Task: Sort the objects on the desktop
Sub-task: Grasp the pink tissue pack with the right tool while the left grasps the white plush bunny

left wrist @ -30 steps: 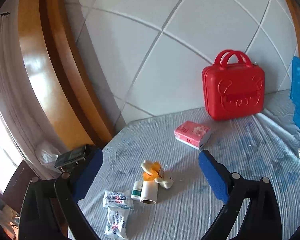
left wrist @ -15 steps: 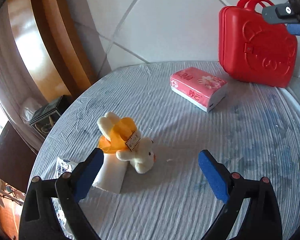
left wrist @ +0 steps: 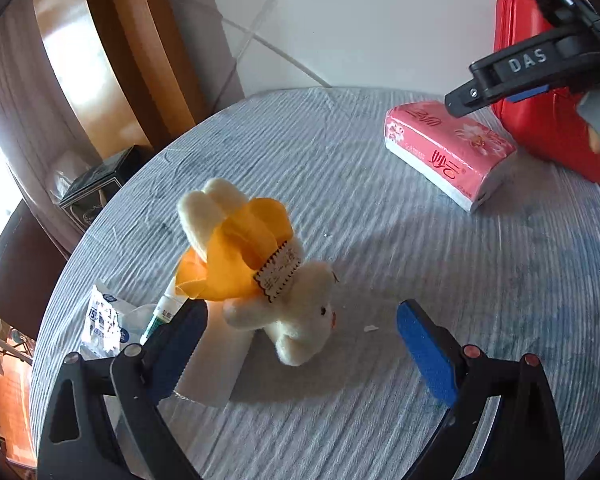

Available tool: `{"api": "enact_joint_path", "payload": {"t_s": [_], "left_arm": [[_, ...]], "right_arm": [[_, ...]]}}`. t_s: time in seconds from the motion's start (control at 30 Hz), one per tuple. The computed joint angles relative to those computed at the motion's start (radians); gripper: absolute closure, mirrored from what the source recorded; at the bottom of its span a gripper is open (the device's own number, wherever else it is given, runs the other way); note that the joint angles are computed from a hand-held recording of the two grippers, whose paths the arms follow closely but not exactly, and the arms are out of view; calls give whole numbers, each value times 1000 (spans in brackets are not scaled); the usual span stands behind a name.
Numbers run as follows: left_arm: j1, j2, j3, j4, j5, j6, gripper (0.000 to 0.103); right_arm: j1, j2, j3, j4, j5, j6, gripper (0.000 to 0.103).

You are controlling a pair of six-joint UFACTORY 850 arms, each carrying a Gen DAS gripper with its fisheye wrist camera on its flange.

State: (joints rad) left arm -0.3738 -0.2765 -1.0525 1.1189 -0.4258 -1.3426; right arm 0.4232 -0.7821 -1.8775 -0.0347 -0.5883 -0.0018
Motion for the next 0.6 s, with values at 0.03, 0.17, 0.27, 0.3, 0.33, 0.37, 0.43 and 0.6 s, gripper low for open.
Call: {"api": "enact_joint_path", "payload": {"t_s": [0.03, 0.17, 0.27, 0.3, 0.33, 0.37, 0.43, 0.6], "left_arm": [[0, -1, 0, 0, 0, -4, 5], [3, -15, -12, -5, -5, 27, 5], [8, -26, -21, -19, 7, 42, 5], [8, -35, -29, -43, 9, 70, 6], [3, -41, -34, -26, 0, 60, 5], [3, -43, -36, -31, 14, 73, 5], [3, -55, -49, -59, 33, 113, 5], [10, -108, -112, -175, 51, 254, 5]], "right_arm": [[-2, -27, -32, 27, -23, -28, 6], [12, -146, -179, -38, -132, -8, 6], [19, -195, -229, -101, -208, 35, 6], [15, -188, -211, -99, -211, 47, 7], [11, -163, -163, -97, -177, 74, 8], [3, -139, -120, -88, -149, 103, 8], [-14, -93, -48, -71, -119, 190, 11], [-46, 20, 141, -87, -36, 336, 12]]}}
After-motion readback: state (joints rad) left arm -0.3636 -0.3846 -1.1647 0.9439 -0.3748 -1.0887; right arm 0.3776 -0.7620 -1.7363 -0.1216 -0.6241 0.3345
